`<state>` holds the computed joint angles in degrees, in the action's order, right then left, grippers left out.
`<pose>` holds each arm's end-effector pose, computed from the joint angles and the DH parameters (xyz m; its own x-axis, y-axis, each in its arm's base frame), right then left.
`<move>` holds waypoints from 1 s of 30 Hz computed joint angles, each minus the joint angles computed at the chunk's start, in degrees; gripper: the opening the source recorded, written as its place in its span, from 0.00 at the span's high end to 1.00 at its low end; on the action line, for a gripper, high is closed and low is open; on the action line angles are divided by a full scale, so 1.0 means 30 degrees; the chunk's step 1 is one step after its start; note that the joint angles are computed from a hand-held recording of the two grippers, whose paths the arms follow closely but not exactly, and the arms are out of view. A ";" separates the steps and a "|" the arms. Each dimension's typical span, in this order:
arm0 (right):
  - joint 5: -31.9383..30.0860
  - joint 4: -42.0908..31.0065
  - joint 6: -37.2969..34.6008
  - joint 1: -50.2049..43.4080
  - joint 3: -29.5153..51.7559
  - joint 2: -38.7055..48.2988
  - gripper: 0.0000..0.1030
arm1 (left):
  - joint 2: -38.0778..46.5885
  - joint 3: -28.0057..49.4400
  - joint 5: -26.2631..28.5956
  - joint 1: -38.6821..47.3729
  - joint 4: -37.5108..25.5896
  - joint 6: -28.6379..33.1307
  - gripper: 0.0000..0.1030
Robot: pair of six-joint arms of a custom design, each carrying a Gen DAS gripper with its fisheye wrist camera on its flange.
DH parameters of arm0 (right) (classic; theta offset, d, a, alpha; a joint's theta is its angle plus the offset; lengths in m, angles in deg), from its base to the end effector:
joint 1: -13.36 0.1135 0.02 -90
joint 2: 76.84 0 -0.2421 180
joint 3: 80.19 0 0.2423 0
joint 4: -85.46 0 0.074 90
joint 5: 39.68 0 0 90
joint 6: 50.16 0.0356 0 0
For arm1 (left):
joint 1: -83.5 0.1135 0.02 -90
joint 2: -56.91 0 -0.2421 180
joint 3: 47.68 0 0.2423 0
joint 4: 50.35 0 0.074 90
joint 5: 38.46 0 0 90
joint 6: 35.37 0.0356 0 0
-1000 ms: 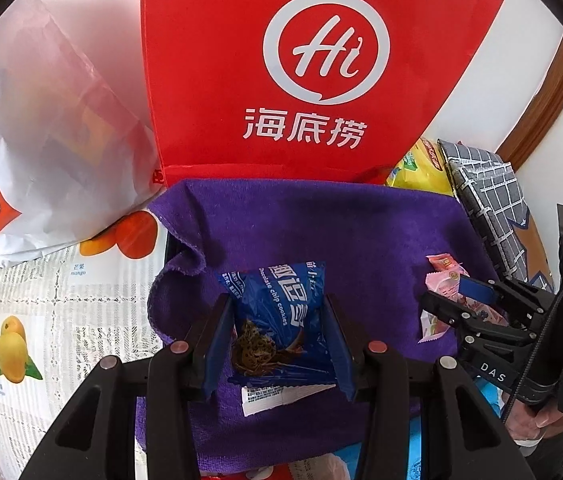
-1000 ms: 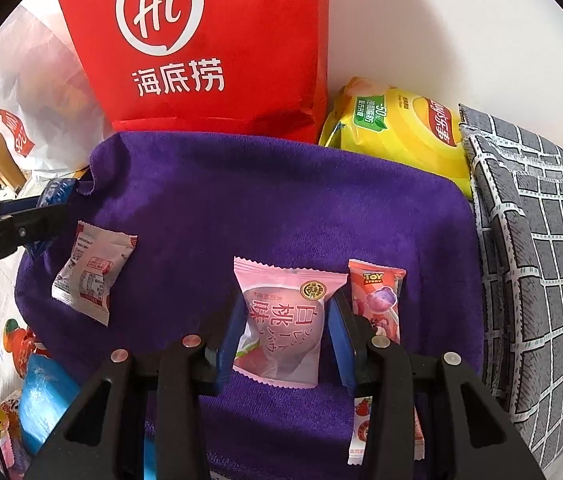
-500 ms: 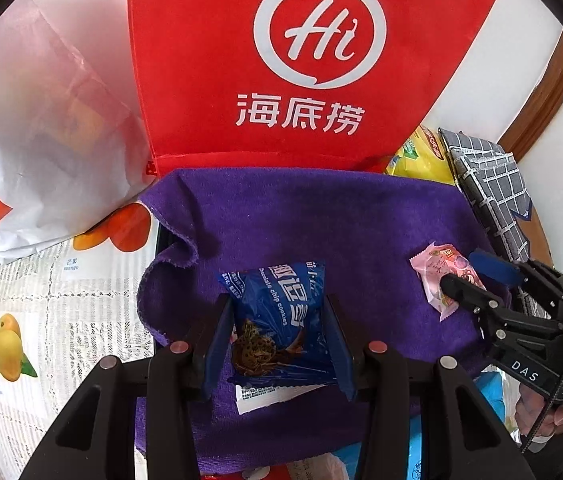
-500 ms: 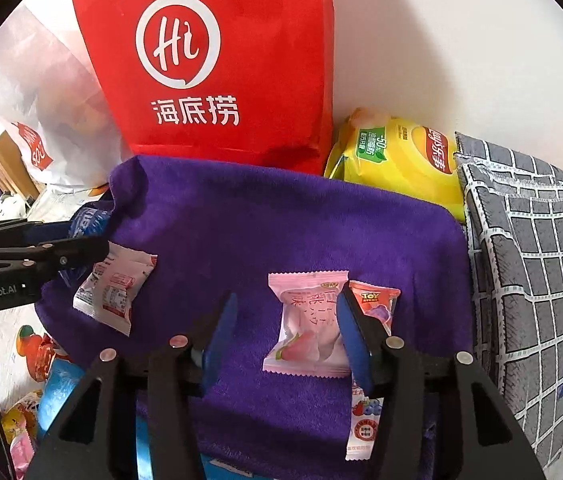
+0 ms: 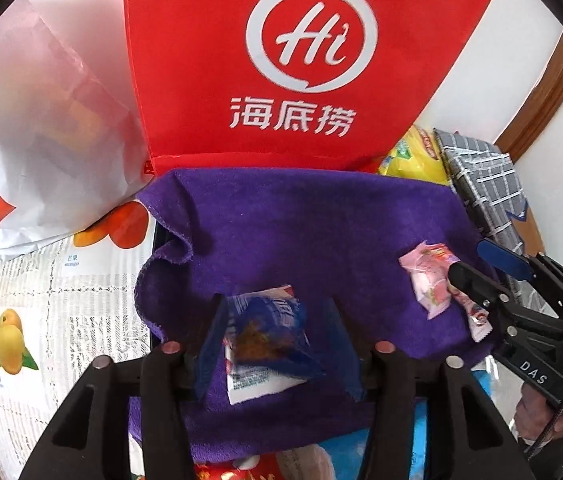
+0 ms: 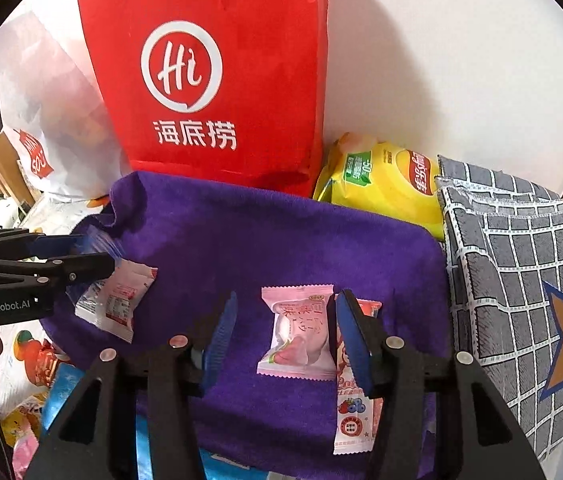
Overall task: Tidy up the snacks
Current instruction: 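Open the left gripper to drop the blue snack bag onto the towel, then move both grippers back from the towel to the snack pile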
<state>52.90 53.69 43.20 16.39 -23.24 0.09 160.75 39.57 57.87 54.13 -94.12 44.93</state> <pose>0.2605 0.0122 0.1805 -0.7843 0.0171 -0.6201 0.0210 0.9998 0.0010 0.3155 -0.1821 0.1843 -0.8367 0.2787 -0.4713 0.3997 0.8992 -0.1778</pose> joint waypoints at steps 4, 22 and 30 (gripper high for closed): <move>0.0539 -0.0602 0.0210 0.0408 -0.0180 -0.1483 0.50 | -0.1612 -0.0608 -0.0163 -0.0163 -0.0140 0.0212 0.40; 0.4236 -0.9631 0.6110 0.4914 -0.2510 -1.1862 0.50 | -1.0135 -0.3831 -0.1437 -0.2144 -0.2570 -0.0307 0.40; 0.6897 -1.2672 1.1211 1.0551 -0.3186 -1.4196 0.50 | -1.4730 -0.7119 -0.2210 -0.1982 -0.4520 -0.0753 0.40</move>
